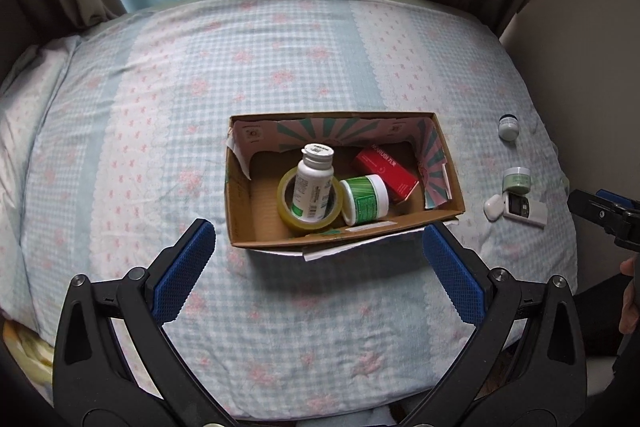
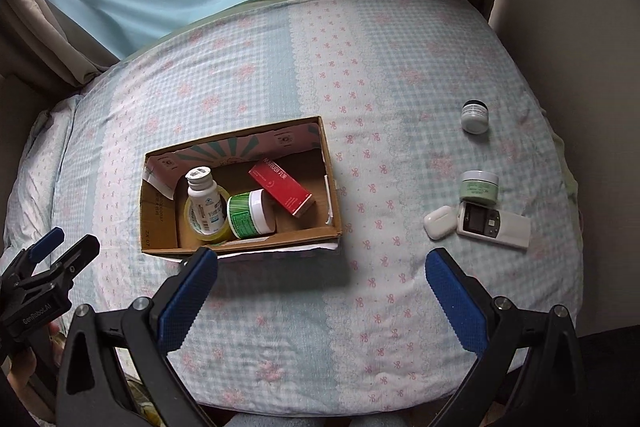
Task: Organize rigid objects
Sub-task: 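Release the bottle and green jar into the box, then lift both tools away, then grasp the white earbud case with the left tool while the right tool grasps the white remote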
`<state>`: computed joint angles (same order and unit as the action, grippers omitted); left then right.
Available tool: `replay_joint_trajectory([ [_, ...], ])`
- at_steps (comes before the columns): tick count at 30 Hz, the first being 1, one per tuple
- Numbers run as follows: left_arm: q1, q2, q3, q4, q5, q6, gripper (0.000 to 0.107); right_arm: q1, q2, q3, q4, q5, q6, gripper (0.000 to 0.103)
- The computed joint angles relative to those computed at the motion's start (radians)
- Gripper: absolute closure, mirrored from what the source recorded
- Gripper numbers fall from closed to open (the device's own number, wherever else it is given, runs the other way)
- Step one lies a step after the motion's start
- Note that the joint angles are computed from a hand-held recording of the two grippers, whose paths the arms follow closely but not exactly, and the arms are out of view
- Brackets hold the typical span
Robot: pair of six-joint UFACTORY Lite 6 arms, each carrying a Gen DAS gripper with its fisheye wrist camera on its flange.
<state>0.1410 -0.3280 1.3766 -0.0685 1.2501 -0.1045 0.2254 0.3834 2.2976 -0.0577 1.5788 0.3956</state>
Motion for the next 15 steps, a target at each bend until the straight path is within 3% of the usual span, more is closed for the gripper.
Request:
replay_joint_trajectory([
  [5,-0.341,0.008,0.059,0.129,0.023,-0.298,0.004,-0.224,-0.173,-0.157,0.081,-0.01,-0.2,0.0],
  [9,-0.616,0.088,0.133,0.223,0.026,-0.565,0.004,-0.425,-0.242,-0.236,0.154,-0.02,-0.484,0.0],
  [15,-0.883,0.339,0.339,0.322,0.031,-0.781,0.004,-0.708,-0.166,-0.172,0.281,0.022,-0.942,0.0],
])
